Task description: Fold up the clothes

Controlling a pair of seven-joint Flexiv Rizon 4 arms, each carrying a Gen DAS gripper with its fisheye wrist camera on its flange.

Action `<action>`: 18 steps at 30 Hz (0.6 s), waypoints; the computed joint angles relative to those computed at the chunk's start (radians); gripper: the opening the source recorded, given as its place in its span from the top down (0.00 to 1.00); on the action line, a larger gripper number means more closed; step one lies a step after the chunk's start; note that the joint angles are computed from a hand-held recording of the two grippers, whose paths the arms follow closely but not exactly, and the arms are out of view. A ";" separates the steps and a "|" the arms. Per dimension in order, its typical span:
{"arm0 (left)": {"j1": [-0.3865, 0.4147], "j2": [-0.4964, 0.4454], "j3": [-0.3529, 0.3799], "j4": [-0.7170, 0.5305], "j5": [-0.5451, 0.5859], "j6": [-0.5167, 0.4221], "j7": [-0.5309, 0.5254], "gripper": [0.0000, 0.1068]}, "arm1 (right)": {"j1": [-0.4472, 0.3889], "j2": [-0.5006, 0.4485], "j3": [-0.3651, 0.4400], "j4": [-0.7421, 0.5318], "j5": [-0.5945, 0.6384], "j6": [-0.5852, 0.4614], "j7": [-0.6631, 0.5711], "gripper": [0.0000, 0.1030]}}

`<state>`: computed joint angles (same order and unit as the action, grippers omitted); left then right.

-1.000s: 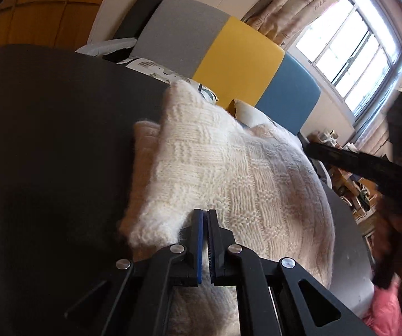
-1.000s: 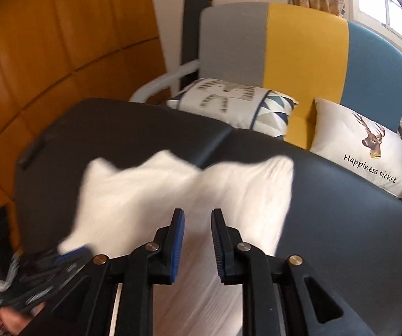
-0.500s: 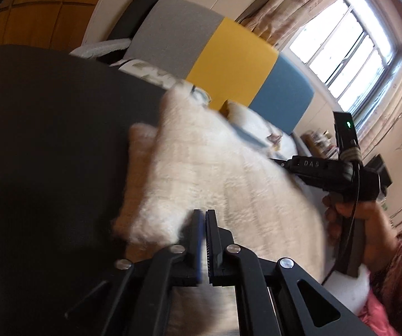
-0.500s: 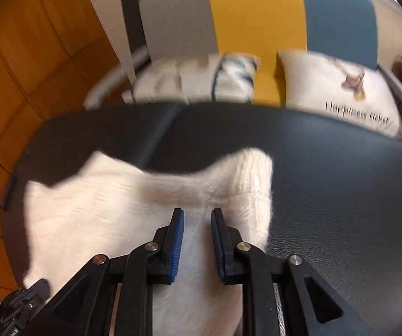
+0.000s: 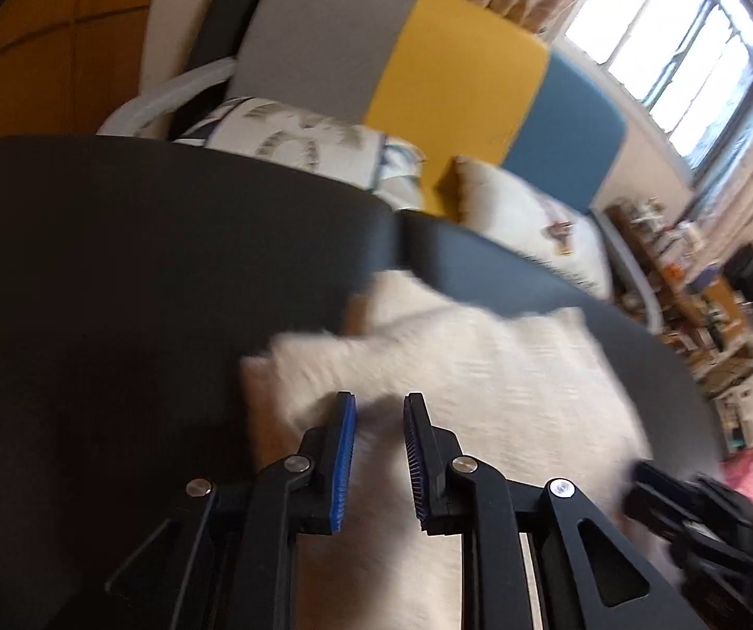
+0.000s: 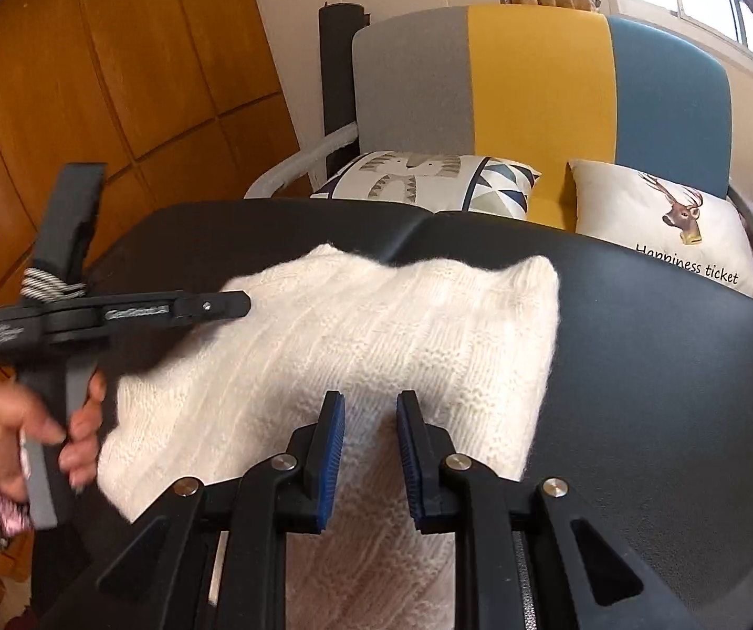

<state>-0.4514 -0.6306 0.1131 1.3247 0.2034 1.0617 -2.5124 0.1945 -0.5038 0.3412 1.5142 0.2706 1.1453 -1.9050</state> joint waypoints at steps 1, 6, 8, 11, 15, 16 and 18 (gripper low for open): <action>0.006 0.000 -0.004 0.017 0.002 0.011 0.010 0.80 | 0.002 -0.001 0.001 0.007 0.002 0.012 -0.004 0.80; -0.036 0.000 0.044 0.029 0.081 0.021 0.010 0.80 | 0.098 -0.006 -0.085 0.087 -0.145 0.096 0.049 0.79; -0.033 0.010 0.040 0.043 0.092 0.038 0.013 0.80 | 0.085 -0.003 -0.071 0.083 -0.163 0.082 0.067 0.79; -0.013 0.064 0.030 0.139 0.058 0.155 -0.042 0.80 | 0.015 0.011 0.006 0.070 -0.094 0.074 0.048 0.79; -0.109 0.151 0.139 0.227 0.150 0.257 -0.216 0.80 | -0.094 0.062 0.140 0.104 0.089 0.072 -0.136 0.79; -0.120 0.163 0.134 0.229 0.171 0.254 -0.210 0.80 | -0.089 0.076 0.138 0.123 0.106 0.071 -0.156 0.79; -0.133 0.164 0.109 0.211 0.201 0.211 -0.174 0.77 | -0.075 0.095 0.129 0.148 0.133 0.052 -0.181 0.79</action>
